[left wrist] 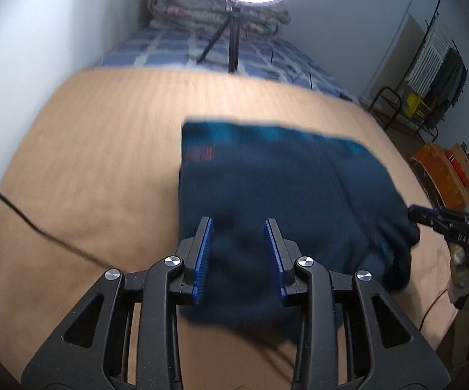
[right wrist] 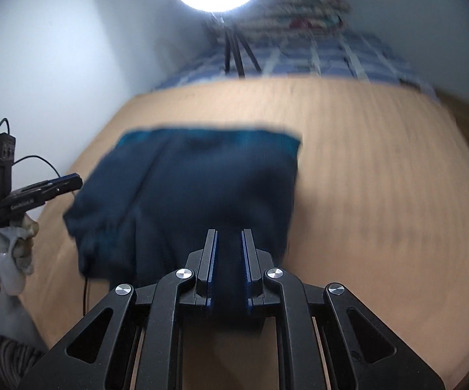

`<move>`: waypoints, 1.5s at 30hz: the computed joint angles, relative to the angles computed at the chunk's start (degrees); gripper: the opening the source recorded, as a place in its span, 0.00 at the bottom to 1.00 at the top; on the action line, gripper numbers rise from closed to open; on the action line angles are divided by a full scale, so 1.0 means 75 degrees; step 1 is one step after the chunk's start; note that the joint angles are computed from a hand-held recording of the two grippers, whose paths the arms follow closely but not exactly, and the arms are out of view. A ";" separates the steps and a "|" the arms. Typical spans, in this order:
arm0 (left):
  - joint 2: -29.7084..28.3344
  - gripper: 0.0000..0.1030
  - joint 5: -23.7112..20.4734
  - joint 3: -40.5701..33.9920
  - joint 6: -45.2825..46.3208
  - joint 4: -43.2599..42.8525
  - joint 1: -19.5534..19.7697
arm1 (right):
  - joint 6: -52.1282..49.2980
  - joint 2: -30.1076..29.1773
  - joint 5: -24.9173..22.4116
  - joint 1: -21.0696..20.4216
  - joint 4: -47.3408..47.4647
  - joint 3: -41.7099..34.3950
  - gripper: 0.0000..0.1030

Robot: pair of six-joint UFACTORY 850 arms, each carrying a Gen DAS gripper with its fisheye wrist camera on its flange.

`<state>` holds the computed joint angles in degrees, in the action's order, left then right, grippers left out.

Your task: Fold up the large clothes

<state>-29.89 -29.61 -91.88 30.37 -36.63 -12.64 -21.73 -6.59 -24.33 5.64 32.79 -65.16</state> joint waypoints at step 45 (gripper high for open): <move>-0.2965 0.78 -0.4614 -0.3369 -0.0330 -0.3348 0.1407 | -0.2679 -0.1314 -0.2158 -0.1379 0.3963 -0.0611 0.89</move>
<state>-52.13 -64.22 -117.14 27.89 -61.74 -2.09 -41.82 -16.44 -40.52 -4.70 62.52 -69.74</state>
